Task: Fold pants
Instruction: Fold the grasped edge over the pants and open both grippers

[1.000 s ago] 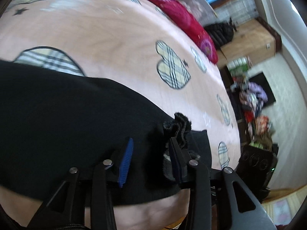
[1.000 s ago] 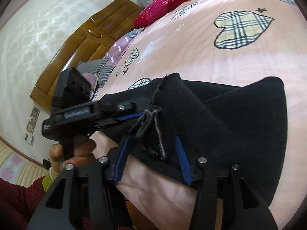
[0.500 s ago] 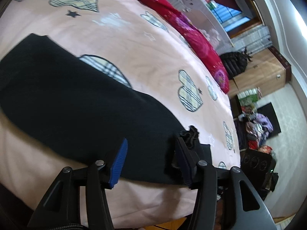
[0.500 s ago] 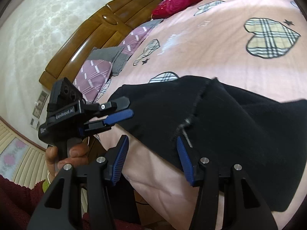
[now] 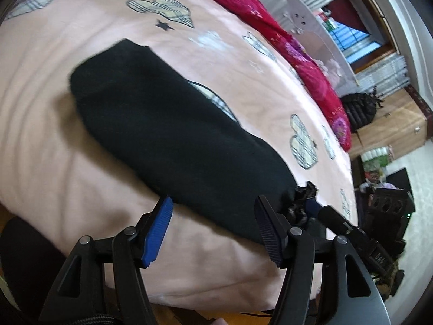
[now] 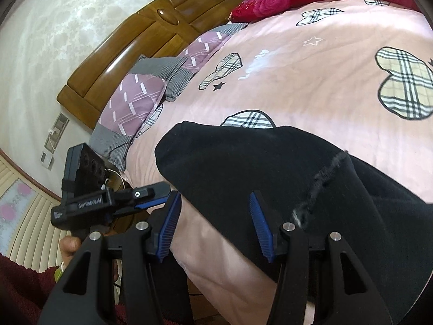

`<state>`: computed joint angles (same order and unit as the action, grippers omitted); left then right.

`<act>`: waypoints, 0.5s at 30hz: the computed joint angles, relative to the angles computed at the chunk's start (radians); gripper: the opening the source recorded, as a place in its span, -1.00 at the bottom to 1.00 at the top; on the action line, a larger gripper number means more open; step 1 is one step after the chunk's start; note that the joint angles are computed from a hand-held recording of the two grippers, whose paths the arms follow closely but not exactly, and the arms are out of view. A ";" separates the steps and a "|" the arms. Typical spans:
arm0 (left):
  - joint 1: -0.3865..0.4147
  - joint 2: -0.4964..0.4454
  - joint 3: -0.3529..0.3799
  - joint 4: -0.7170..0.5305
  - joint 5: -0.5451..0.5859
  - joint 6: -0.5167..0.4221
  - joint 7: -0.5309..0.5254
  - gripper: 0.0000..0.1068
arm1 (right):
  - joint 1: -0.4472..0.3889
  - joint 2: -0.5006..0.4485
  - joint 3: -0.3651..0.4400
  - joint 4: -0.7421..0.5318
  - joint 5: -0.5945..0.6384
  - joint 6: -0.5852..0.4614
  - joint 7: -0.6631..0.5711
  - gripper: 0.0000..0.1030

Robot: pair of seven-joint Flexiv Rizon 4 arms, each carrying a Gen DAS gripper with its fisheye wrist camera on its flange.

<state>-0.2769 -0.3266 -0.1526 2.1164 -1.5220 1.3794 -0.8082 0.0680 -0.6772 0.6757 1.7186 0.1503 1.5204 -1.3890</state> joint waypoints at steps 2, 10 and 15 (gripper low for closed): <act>-0.007 0.005 0.004 0.007 -0.040 0.031 0.012 0.19 | 0.016 -0.003 -0.015 -0.018 -0.014 -0.014 -0.001 0.05; 0.026 0.000 0.028 0.023 -0.016 0.050 -0.077 0.20 | 0.087 -0.051 -0.070 -0.157 -0.039 -0.145 -0.055 0.05; 0.050 -0.012 0.037 0.020 -0.027 0.051 -0.083 0.20 | 0.134 -0.088 -0.108 -0.267 -0.027 -0.252 -0.106 0.05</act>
<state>-0.2271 -0.3391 -0.1161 2.1361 -1.5490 1.4305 -0.8910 0.2017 -0.7648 0.5679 1.4513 0.1230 1.2679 -1.4955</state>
